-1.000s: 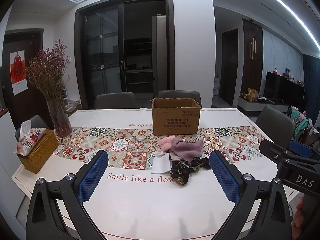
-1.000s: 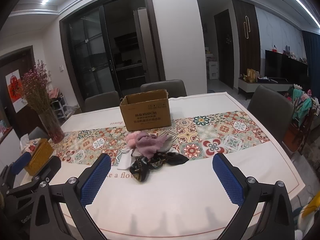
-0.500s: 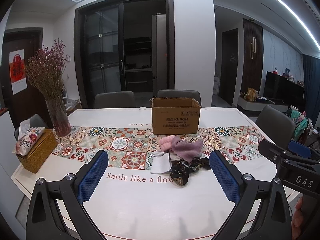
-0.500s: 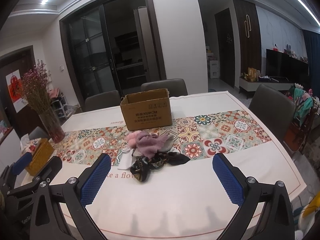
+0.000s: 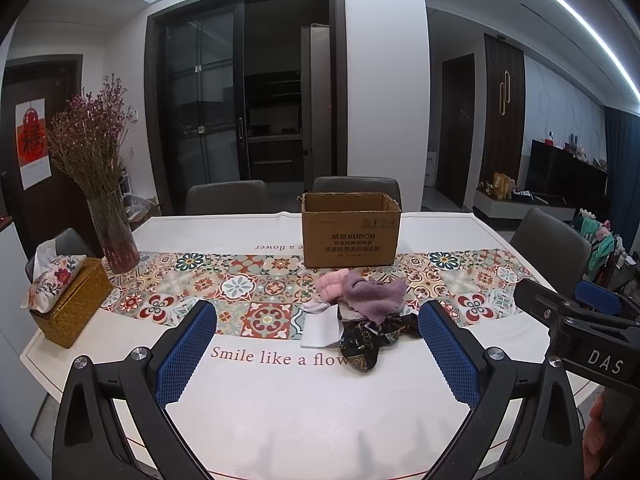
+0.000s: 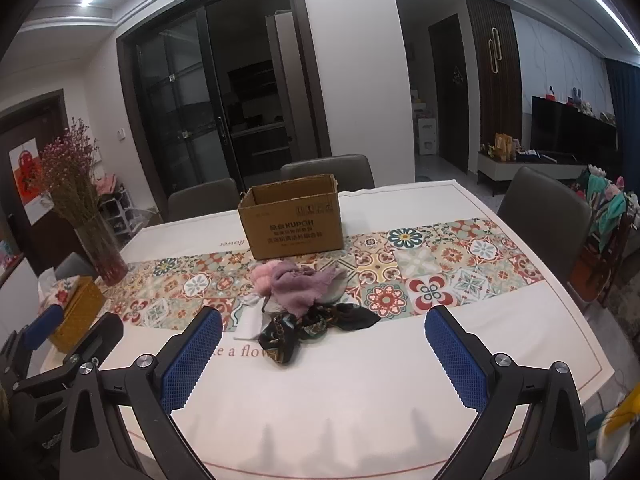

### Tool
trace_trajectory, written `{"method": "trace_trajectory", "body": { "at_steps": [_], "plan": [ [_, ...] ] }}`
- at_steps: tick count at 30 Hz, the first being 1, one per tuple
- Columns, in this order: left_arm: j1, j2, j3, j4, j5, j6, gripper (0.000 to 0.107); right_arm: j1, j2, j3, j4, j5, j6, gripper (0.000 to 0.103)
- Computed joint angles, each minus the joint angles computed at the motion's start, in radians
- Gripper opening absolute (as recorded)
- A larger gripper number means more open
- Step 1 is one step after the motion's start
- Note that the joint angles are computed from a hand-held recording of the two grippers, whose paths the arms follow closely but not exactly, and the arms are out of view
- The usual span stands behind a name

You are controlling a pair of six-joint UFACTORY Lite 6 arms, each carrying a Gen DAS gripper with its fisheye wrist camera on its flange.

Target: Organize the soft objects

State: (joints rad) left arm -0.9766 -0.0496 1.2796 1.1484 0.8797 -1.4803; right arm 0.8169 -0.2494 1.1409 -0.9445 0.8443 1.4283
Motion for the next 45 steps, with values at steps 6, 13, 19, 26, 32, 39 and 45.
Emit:
{"method": "trace_trajectory", "body": {
  "at_steps": [6,13,19,26,32,39,45],
  "plan": [
    [0.066,0.034,0.007,-0.027,-0.095,0.041,0.103,-0.042,0.05,0.017,0.021,-0.028,-0.019,0.102],
    [0.192,0.136,0.069,-0.105,-0.272,0.177,0.102,-0.126,0.159,0.076,0.058,-0.076,-0.053,0.102],
    [0.313,0.266,0.167,-0.26,-0.444,0.418,0.1,-0.182,0.299,0.182,0.088,-0.083,-0.079,0.102],
    [0.41,0.397,0.262,-0.536,-0.568,0.771,0.098,-0.213,0.446,0.308,0.111,-0.07,-0.08,0.101],
    [0.425,0.483,0.325,-0.656,-0.59,0.91,0.097,-0.255,0.529,0.368,0.147,-0.111,-0.163,0.1],
    [0.379,0.624,0.435,-0.467,-0.56,0.702,0.094,-0.372,0.605,0.392,0.273,-0.264,-0.407,0.093],
    [0.33,0.775,0.565,-0.385,-0.49,0.577,0.088,-0.479,0.706,0.427,0.511,-0.403,-0.75,0.089]
  ]
}}
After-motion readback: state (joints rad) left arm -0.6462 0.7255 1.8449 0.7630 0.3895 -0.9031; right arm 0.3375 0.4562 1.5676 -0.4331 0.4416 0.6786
